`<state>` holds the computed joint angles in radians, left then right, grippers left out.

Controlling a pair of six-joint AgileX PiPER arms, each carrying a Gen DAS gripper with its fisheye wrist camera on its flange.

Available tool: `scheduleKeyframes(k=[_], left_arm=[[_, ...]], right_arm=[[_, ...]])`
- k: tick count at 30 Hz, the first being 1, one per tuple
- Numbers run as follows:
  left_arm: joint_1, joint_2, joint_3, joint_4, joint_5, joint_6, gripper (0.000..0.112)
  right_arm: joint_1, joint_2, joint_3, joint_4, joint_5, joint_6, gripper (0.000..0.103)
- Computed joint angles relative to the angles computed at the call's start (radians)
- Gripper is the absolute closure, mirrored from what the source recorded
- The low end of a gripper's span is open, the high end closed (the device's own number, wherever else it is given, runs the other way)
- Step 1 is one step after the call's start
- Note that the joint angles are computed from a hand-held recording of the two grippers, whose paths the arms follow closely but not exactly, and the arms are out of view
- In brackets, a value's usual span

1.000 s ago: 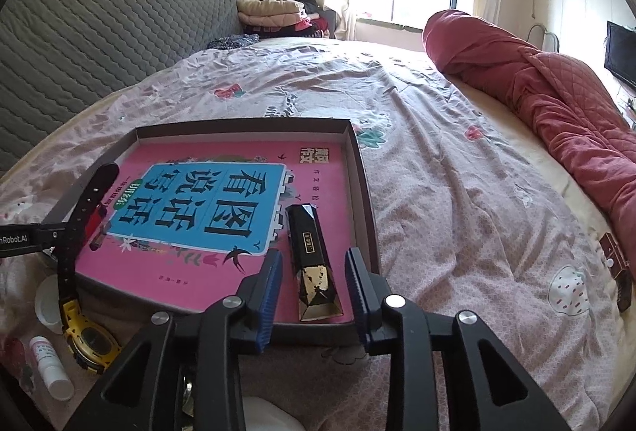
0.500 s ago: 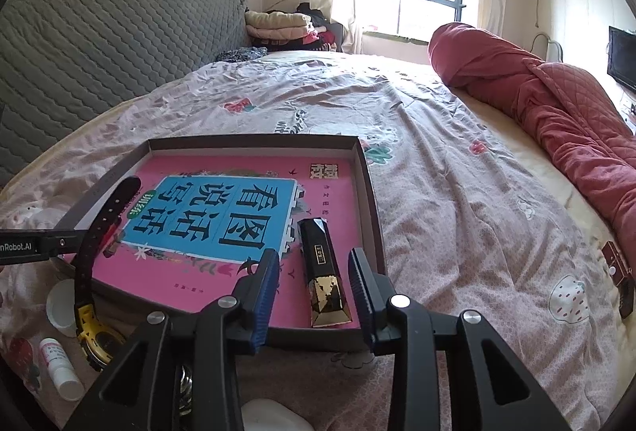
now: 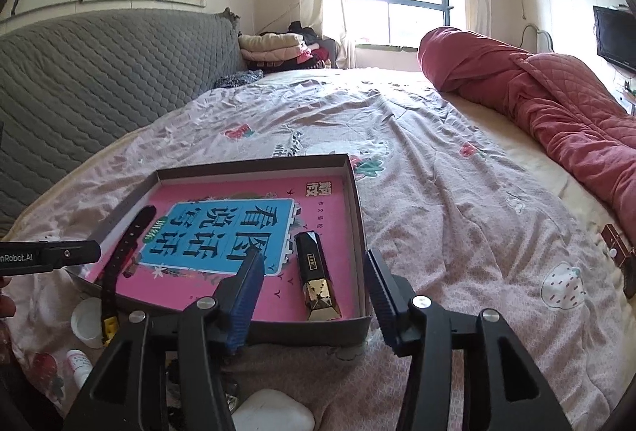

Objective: Organize rigid objects
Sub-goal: 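Withdraw both open tools from the box back toward the remaining items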

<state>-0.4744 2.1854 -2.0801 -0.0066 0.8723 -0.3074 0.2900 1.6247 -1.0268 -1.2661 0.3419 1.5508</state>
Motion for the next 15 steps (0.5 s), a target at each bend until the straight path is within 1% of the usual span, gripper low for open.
scheduleKeyframes(k=[6, 10, 15], left_arm=[[0.002, -0.053, 0.062, -0.006, -0.021, -0.002, 0.06], [-0.001, -0.09, 0.101, -0.009, -0.035, 0.001, 0.06], [-0.005, -0.136, 0.16, -0.022, -0.059, 0.018, 0.058]], right_arm=[[0.031, -0.059, 0.058, -0.054, 0.015, 0.074, 0.051], [0.062, -0.113, 0.104, -0.094, 0.042, 0.157, 0.051], [0.101, -0.157, 0.132, -0.014, 0.089, 0.138, 0.051]])
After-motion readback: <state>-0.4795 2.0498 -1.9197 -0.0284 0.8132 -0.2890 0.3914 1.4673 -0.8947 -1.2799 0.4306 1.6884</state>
